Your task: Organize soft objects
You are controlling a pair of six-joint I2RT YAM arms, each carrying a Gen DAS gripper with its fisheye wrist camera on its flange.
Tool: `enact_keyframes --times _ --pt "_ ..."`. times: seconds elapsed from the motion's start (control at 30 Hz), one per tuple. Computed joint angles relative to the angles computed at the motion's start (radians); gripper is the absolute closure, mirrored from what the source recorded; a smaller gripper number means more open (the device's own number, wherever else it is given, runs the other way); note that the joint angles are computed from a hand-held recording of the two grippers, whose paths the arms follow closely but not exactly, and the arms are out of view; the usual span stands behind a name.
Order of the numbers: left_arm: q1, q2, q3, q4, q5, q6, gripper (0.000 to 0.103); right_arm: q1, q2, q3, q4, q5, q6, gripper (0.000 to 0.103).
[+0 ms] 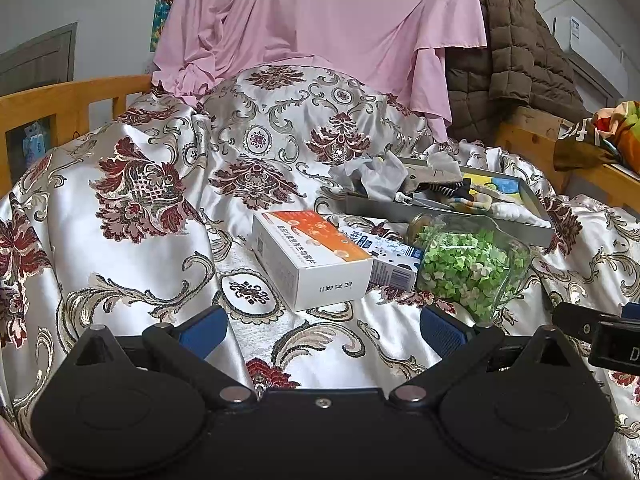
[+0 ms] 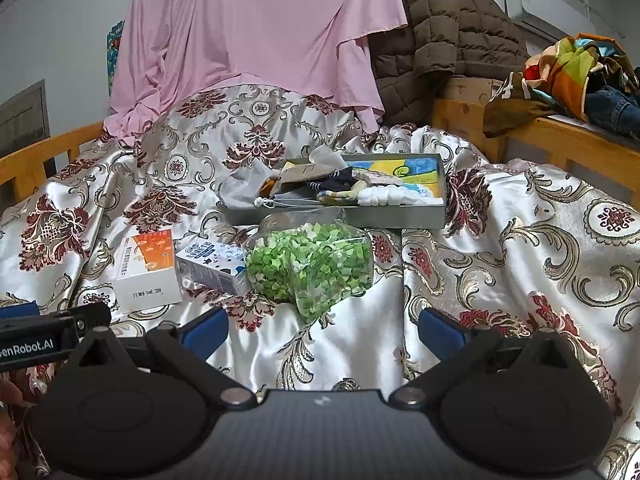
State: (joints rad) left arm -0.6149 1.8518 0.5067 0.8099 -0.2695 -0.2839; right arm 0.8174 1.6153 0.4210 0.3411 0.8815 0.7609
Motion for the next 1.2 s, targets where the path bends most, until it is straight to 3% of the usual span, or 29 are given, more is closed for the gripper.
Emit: enact_keyframes --times 0.57,1.2 --pt "-0.005 -0.006 0.028 -0.088 -0.001 -0.024 0.001 0.001 0.013 0.005 0.005 -0.007 -0.001 0.000" --pt "-0.003 -0.004 0.030 -0.091 -0.003 -0.025 0.001 0.001 0.010 0.004 0.004 -0.008 -0.002 0.000"
